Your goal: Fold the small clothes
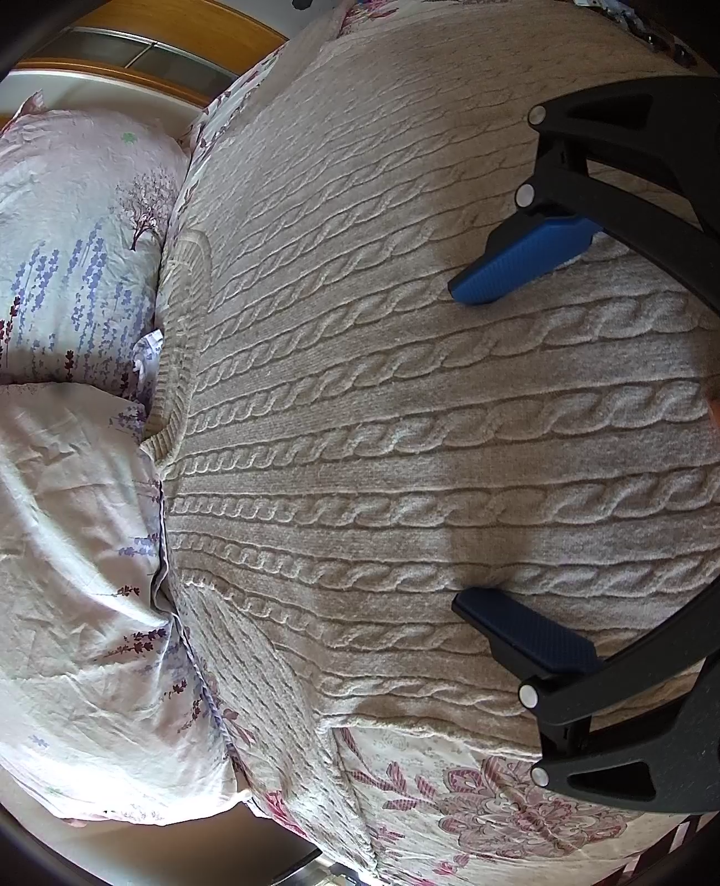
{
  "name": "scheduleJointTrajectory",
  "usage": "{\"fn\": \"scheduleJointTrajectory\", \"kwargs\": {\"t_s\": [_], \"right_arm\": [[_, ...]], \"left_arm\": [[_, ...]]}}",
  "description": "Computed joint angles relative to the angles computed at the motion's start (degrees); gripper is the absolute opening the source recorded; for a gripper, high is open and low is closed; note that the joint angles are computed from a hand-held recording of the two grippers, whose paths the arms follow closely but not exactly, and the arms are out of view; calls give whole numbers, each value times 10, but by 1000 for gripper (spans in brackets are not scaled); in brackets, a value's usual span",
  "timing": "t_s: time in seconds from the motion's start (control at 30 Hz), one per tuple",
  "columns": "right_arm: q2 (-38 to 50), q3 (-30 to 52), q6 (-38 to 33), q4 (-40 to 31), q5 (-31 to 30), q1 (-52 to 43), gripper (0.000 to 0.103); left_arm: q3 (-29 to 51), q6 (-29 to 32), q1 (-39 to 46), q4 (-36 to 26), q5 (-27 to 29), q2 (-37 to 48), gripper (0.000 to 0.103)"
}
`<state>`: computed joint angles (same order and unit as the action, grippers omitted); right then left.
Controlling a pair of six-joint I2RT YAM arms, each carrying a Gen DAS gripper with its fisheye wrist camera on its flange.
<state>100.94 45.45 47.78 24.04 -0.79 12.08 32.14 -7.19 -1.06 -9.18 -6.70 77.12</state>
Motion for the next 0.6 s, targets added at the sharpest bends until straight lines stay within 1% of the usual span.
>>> {"fn": "scheduleJointTrajectory", "kwargs": {"t_s": [0.03,0.07,0.1,0.13,0.17,0.23,0.27,0.3,0.33,0.37,0.4,0.43,0.47,0.5,0.53,0.57,0.6], "right_arm": [[6,1,21,2,-20,-41,72],[21,9,53,2,-47,-110,67],[37,21,70,1,-68,-158,67],[46,29,76,-4,-76,-180,67],[69,47,94,-7,-103,-217,66],[113,67,136,17,-156,-258,59],[124,69,149,37,-167,-264,55],[132,72,155,50,-168,-267,49],[139,77,154,56,-167,-268,46],[147,85,148,55,-158,-266,35],[152,94,144,46,-152,-266,18],[157,106,140,29,-150,-267,10],[155,115,137,9,-143,-264,8],[136,112,121,-2,-118,-254,8],[119,113,98,-5,-100,-248,8],[84,106,52,-1,-67,-222,7],[56,109,13,-1,-49,-195,7]], "left_arm": [[1,2,3,0,1,1,101],[2,0,3,0,0,2,101],[1,-1,2,0,0,1,101],[-1,-2,2,1,0,0,101],[-2,-3,3,2,-1,0,101],[-1,-13,-5,-2,-8,-2,101],[0,-12,-3,0,-7,1,101],[0,-12,-2,0,-6,1,101],[2,-7,3,-3,2,0,101],[6,0,11,-9,14,-1,101],[9,7,24,-17,32,-4,101],[14,12,41,-26,57,-10,100],[20,16,72,-38,93,-20,98],[25,16,102,-47,120,-29,96],[32,18,138,-54,147,-38,95],[42,19,192,-59,175,-49,95],[53,21,235,-60,194,-51,95]]}}
